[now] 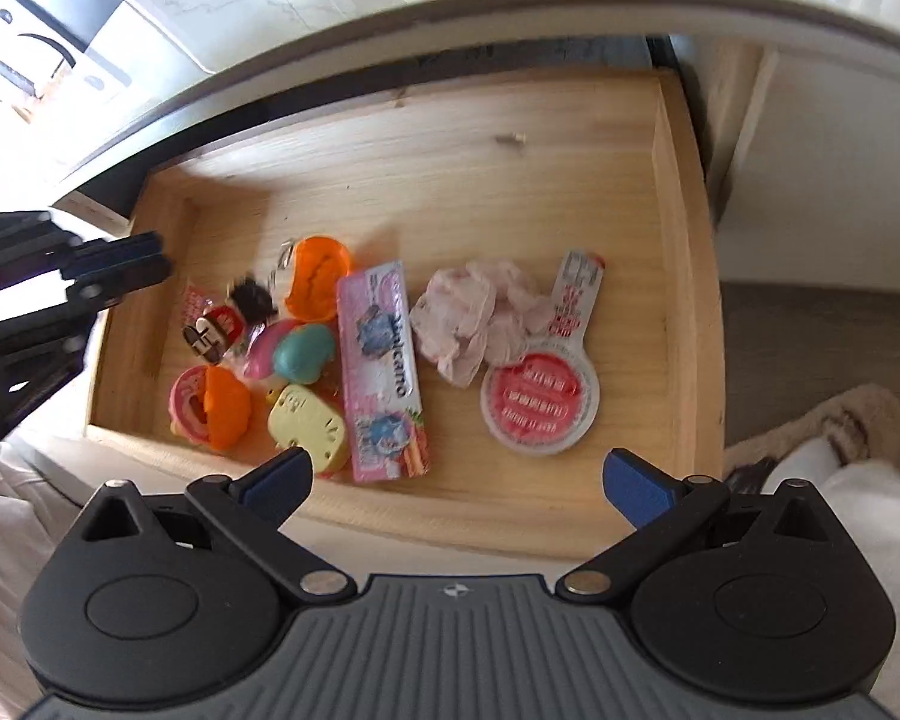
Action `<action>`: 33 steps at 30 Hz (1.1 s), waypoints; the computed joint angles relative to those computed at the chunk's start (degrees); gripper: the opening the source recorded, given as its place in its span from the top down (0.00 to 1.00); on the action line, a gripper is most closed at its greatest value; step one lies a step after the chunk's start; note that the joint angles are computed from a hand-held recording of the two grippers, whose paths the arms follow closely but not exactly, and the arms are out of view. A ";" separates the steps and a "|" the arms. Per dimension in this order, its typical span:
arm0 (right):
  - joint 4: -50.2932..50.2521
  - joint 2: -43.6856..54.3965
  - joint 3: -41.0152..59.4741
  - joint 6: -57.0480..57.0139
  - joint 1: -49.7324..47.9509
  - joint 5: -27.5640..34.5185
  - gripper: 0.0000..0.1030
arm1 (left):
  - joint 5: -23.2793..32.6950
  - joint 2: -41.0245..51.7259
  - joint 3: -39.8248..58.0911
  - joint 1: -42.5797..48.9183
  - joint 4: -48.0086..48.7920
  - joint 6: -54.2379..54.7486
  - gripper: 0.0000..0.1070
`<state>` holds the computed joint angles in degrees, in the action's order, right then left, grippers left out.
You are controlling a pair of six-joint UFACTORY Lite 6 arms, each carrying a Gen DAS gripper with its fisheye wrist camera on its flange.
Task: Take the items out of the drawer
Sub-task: 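Lower the left tool into the drawer and grasp the black-haired doll keychain, then lift the doll onto the marble top with left tool while right grasps Volcano box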
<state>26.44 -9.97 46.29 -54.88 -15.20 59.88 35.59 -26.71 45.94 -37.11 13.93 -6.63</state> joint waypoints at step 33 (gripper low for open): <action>6.84 -1.28 0.76 -22.41 -2.71 1.57 0.05 | 6.05 40.27 16.81 5.29 -10.15 12.21 0.68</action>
<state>33.28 -11.25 47.05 -77.30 -17.91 61.45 41.64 13.56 62.74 -31.82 3.78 5.59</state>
